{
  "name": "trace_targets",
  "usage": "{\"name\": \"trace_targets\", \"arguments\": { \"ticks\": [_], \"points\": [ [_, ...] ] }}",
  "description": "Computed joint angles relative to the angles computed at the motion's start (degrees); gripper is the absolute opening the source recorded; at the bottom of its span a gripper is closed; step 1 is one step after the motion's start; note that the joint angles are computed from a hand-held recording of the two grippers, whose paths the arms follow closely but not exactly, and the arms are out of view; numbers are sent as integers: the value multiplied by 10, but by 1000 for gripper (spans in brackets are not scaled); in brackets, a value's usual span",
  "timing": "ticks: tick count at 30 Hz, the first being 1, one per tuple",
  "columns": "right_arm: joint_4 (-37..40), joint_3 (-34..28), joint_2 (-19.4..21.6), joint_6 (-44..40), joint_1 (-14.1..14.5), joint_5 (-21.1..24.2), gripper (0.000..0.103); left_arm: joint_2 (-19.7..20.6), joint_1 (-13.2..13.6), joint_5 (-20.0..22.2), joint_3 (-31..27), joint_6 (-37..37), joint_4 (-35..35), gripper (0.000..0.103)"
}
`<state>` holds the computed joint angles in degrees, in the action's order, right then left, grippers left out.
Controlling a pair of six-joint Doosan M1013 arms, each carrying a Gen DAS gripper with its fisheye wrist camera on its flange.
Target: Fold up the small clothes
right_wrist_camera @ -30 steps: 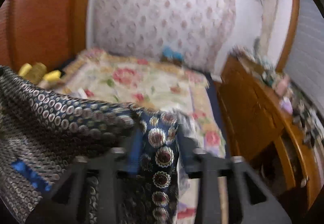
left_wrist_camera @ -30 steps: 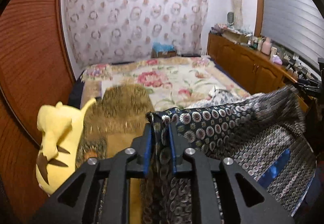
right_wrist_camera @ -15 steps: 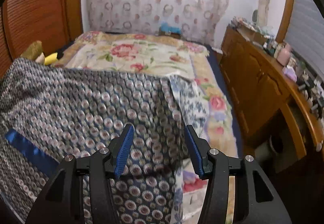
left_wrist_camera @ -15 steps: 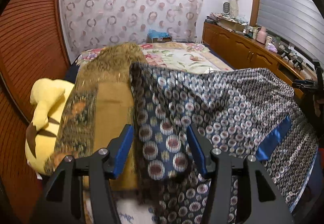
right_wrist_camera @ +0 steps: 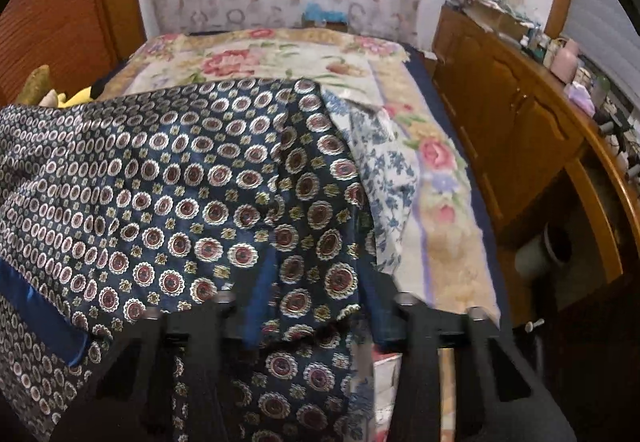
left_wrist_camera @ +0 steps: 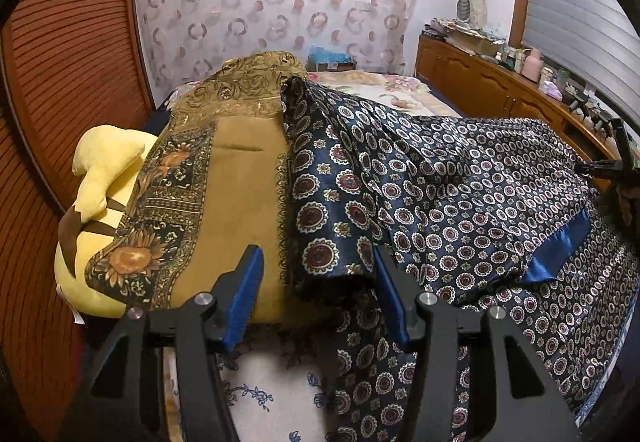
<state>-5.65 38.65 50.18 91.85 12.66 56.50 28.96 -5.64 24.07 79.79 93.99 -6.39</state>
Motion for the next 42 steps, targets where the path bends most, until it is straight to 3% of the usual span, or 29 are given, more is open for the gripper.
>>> {"name": "trace_targets", "arguments": {
  "ticks": [1, 3, 6, 12, 16, 23, 24, 27, 30, 31, 34, 42],
  "points": [
    [13, 3, -2, -13, -1, -3, 6, -1, 0, -3, 1, 1, -1, 54],
    [58, 10, -9, -41, -5, -12, 2, -4, -2, -8, 4, 2, -2, 54],
    [125, 26, -24, -73, -8, -35, 1, -7, -2, -14, 6, 6, -5, 54],
    [250, 67, -65, -131, -9, -123, 1, -15, -6, -34, 10, -8, 7, 54],
    [207, 81, -78, -81, -4, -168, 1, -19, -10, -46, 10, -7, 10, 54],
    [127, 88, -79, -18, -3, -150, 1, -12, -15, -43, -1, 19, 4, 53],
    [124, 90, -80, -19, -4, -149, 1, -10, -17, -38, -5, 18, 9, 47],
    [118, 98, -81, -18, -7, -146, 1, 5, -21, -1, -26, -44, 73, 45],
    [112, 104, -83, -13, -8, -147, 0, 18, -22, 29, -43, -79, 106, 24],
    [112, 109, -85, -12, -8, -150, 1, 20, -22, 35, -45, -82, 107, 8],
    [113, 119, -90, -11, -10, -155, 0, 11, -16, 17, -31, -36, 38, 1],
    [138, 181, -124, -27, -19, -184, 0, -32, -6, -23, 32, 108, -144, 0]
  ]
}}
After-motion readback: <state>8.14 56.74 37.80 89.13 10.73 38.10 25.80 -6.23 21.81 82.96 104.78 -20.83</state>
